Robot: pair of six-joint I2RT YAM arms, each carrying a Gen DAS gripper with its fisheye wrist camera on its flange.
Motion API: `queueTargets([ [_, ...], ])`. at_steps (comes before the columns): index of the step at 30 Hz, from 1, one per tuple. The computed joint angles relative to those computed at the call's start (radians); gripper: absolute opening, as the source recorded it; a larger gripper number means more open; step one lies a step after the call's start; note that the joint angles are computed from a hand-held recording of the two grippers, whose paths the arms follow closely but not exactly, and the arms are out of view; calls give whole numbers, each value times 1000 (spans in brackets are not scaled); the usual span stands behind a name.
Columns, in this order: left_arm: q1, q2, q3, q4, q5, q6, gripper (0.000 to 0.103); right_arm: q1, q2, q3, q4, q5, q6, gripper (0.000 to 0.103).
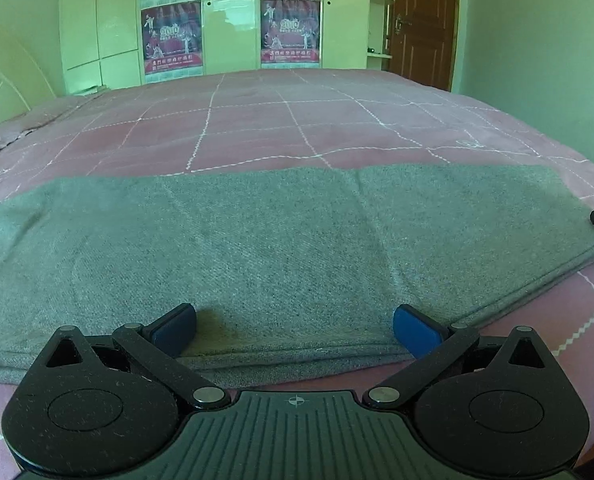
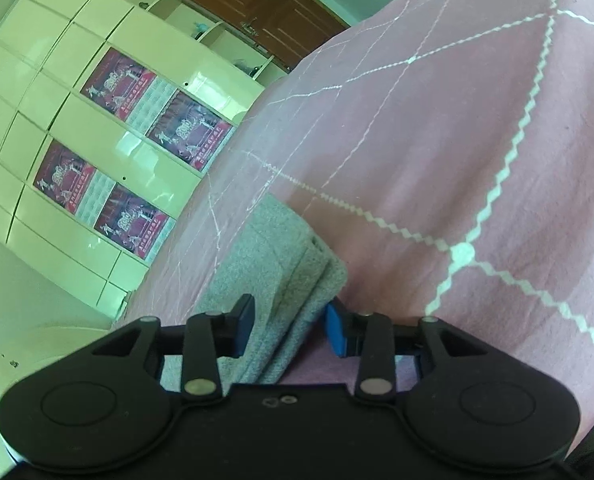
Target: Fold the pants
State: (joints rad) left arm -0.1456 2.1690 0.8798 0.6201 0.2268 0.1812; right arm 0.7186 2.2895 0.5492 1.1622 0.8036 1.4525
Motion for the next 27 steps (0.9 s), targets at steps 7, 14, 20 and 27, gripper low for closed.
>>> queueTargets([
  [7, -20, 3, -10, 12, -34, -21, 103, 0, 22, -14, 49, 10, 24, 25],
  [14, -36, -4, 14, -30, -62, -8, 103, 10, 46, 4, 48, 60, 68, 26],
  [20, 10, -10, 55, -97, 38, -19, 103, 12, -99, 17, -44, 71, -104, 11],
  [27, 416, 26, 237, -191, 283, 38, 103, 63, -196, 391, -421, 26, -454, 10],
])
